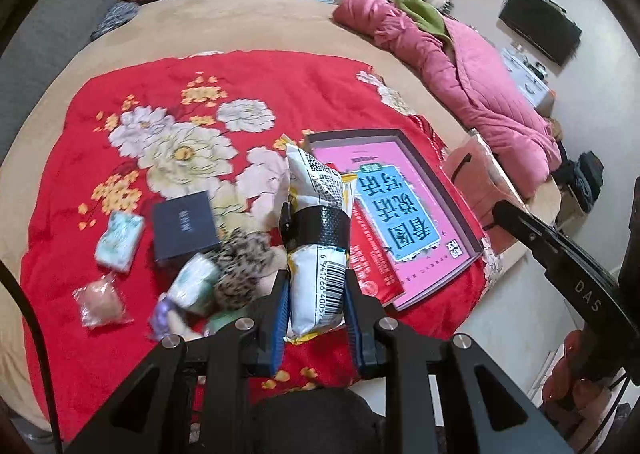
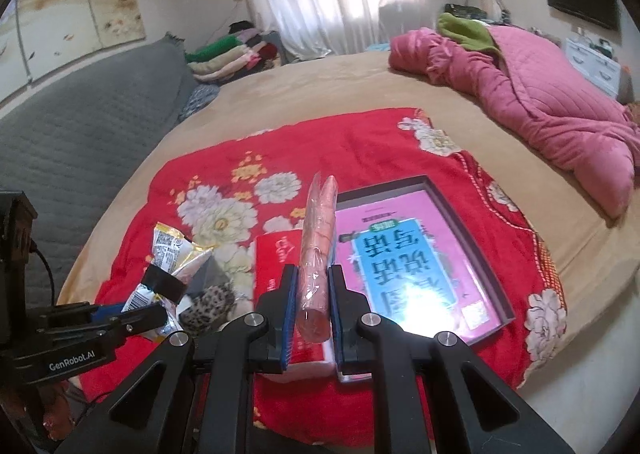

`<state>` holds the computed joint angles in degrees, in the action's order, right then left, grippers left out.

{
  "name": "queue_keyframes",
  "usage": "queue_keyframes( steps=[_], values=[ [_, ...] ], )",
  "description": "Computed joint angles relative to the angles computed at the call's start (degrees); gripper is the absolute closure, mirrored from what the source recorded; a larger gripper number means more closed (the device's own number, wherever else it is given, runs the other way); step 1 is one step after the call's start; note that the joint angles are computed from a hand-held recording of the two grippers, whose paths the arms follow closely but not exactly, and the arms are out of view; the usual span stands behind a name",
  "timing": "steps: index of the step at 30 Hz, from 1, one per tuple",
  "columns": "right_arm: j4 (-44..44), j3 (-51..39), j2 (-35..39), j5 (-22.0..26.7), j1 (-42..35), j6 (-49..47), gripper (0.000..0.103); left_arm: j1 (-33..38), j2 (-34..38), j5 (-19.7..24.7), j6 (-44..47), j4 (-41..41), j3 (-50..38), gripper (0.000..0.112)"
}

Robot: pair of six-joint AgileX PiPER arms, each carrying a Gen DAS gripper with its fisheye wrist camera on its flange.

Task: Organize soft objects
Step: 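Carry the pink roll and snack bag with both grippers over the grey box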

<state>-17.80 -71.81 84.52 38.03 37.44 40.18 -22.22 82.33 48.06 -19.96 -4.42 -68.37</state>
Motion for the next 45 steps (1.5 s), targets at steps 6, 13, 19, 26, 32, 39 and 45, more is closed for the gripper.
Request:
queue_keyframes(
  steps=[6, 13, 19, 26, 32, 39, 45],
  values=[
    [3.14, 0.65, -0.14, -0.50, -4.26, -3.57, 0.088, -3.71, 5.89, 0.97, -2.42, 2.15, -5.79, 0.087],
    [9.74, 2.12, 1.39, -1.59, -10.79, -11.15, 0.088, -6.93, 14.83, 1.36, -2.67, -0.82, -13.35, 0.087],
    [16.07, 2.82, 3.78, -2.19, -17.10, -18.75, 0.088, -10.08, 23.50, 3.88, -2.36, -0.73, -23.06, 0.087],
    [21.88, 3.88, 5.51, -3.24, -22.12, -25.25, 0.088, -11.72, 33.94, 9.07, -2.10, -1.87, -33.98, 0.087],
    [25.50, 3.95, 7.42, -3.06, -25.41, -31.25, 0.088, -13.02, 40.03, 11.62, -1.65, -1.56, -39.85, 0.087],
    [31.19, 4.25, 10.46, -2.99, -28.60, -36.81, 0.088, -14.18, 43.92, 14.41, -0.41, -1.89, -44.54, 0.087],
    [34.38, 2.81, 14.99, -2.81, -29.19, -41.02, 0.087, -14.61, 45.52, 15.69, -0.79, -1.57, -45.66, 0.087]
  ],
)
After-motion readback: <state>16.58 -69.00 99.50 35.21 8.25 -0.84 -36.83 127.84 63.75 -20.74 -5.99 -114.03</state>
